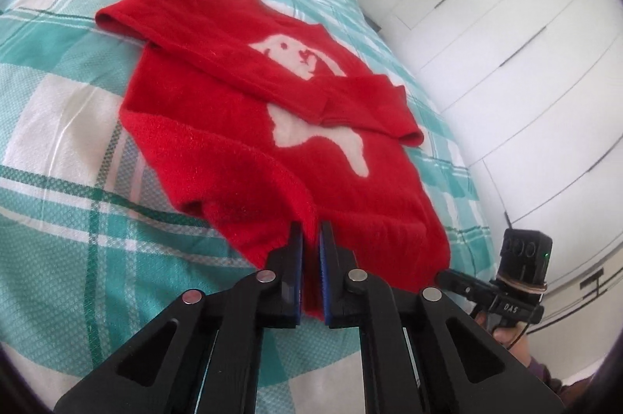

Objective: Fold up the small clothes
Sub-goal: 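Pull the sweater hem with both grippers to straighten the body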

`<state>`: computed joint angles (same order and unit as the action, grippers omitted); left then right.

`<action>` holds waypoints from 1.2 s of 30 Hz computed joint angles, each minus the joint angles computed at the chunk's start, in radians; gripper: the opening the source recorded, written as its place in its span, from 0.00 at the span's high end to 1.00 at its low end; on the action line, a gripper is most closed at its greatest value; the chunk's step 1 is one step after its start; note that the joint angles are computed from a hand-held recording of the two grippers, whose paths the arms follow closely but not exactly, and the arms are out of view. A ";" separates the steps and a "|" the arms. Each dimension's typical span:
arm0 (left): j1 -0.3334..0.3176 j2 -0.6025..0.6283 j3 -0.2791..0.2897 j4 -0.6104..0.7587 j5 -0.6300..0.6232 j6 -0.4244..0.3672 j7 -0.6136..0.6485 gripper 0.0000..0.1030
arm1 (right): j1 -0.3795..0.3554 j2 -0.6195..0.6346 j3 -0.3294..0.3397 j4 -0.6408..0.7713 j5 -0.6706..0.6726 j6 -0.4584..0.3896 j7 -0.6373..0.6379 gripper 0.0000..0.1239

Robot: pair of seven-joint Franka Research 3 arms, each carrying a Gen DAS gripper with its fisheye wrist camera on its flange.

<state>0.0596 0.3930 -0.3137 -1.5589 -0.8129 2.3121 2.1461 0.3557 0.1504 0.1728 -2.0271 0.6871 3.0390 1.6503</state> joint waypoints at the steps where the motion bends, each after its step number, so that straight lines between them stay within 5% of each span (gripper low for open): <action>1: -0.008 -0.011 0.008 -0.015 0.020 0.014 -0.012 0.97 | 0.006 -0.004 -0.010 -0.001 -0.027 -0.019 0.013 0.73; 3: -0.006 -0.031 0.019 -0.040 0.034 0.019 -0.049 0.97 | 0.016 -0.012 -0.030 -0.002 -0.087 -0.063 0.047 0.97; 9: 0.032 -0.178 0.072 -0.158 0.022 -0.036 -0.045 0.98 | 0.011 -0.116 -0.028 -0.064 -0.057 -0.082 0.034 0.97; 15: 0.006 -0.256 0.124 -0.233 0.052 -0.062 -0.052 0.98 | 0.023 -0.183 -0.046 -0.093 -0.136 -0.192 0.134 0.97; 27: -0.047 -0.236 0.149 -0.273 0.279 -0.018 -0.190 0.98 | 0.003 -0.126 -0.057 -0.053 -0.508 -0.362 0.456 0.97; 36: -0.083 -0.259 0.138 -0.320 0.479 0.061 -0.279 0.97 | 0.038 -0.090 -0.076 -0.026 -0.778 -0.375 0.658 0.97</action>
